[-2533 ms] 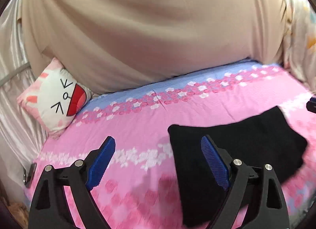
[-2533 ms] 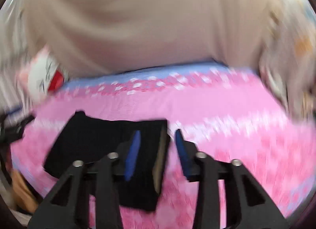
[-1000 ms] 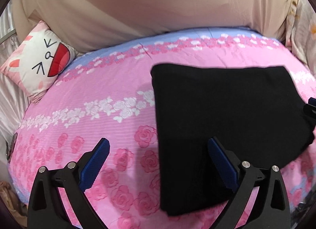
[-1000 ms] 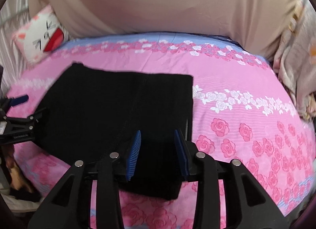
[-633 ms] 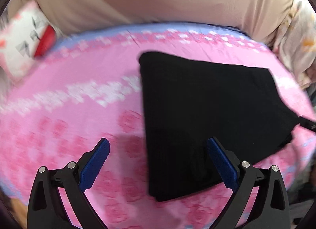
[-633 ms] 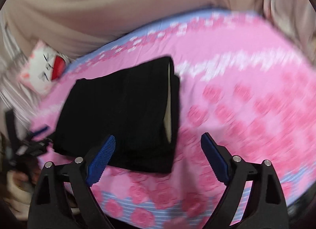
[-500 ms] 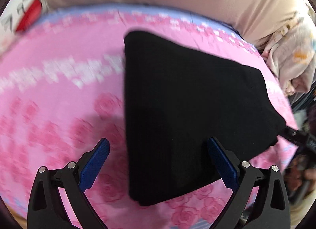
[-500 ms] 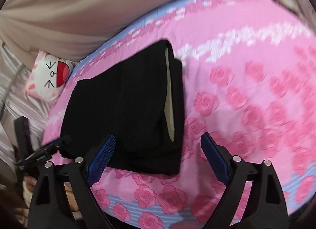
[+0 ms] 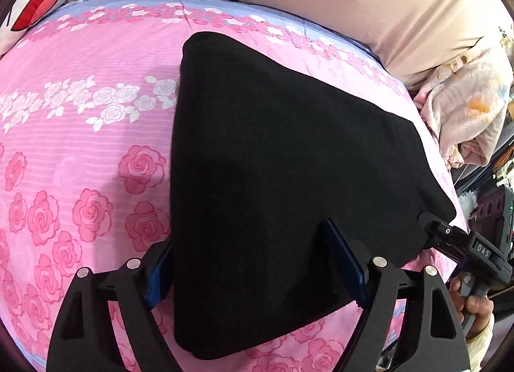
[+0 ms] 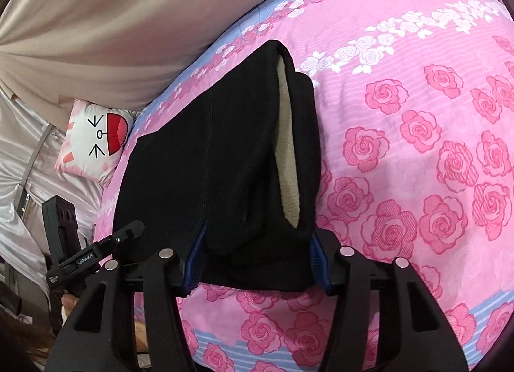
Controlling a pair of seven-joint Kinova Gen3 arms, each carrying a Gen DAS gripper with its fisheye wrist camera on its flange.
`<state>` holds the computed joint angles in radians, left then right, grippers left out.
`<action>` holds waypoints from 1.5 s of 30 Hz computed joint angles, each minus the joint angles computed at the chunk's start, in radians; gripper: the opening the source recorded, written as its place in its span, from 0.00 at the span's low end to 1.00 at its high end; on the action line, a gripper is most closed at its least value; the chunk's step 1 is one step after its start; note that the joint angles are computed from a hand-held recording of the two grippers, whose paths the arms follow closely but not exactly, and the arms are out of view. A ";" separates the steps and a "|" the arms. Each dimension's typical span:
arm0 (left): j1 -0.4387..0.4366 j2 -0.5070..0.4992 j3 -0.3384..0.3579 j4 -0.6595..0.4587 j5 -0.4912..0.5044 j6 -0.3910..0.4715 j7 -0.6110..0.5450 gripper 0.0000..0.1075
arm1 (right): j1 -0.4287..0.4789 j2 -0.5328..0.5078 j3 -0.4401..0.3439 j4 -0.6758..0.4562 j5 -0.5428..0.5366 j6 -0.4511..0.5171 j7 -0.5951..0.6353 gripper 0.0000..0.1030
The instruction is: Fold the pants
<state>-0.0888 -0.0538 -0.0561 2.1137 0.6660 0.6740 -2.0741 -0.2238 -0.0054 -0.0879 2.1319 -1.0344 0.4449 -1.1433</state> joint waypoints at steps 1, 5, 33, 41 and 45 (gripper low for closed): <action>-0.002 0.001 -0.004 0.002 0.011 0.002 -0.014 0.75 | 0.003 0.003 0.005 0.004 -0.041 0.005 0.027 0.60; -0.008 0.000 -0.036 0.024 0.103 0.010 -0.097 0.84 | 0.004 0.009 -0.002 0.006 -0.096 -0.008 0.075 0.68; -0.156 0.030 -0.063 0.032 0.265 0.184 -0.246 0.57 | 0.079 0.031 0.026 0.034 -0.298 0.107 0.285 0.51; -0.148 0.026 -0.047 -0.013 0.202 0.205 -0.186 0.39 | 0.072 0.013 0.013 0.036 -0.315 0.087 0.302 0.35; -0.130 -0.018 -0.051 -0.021 0.174 0.211 -0.170 0.33 | 0.042 -0.031 0.008 0.022 -0.244 0.057 0.230 0.34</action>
<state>-0.2193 -0.0719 -0.1067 2.0931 0.8398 0.8847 -2.2437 -0.1816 -0.0366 -0.0803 2.1544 -1.2781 0.5024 -0.9129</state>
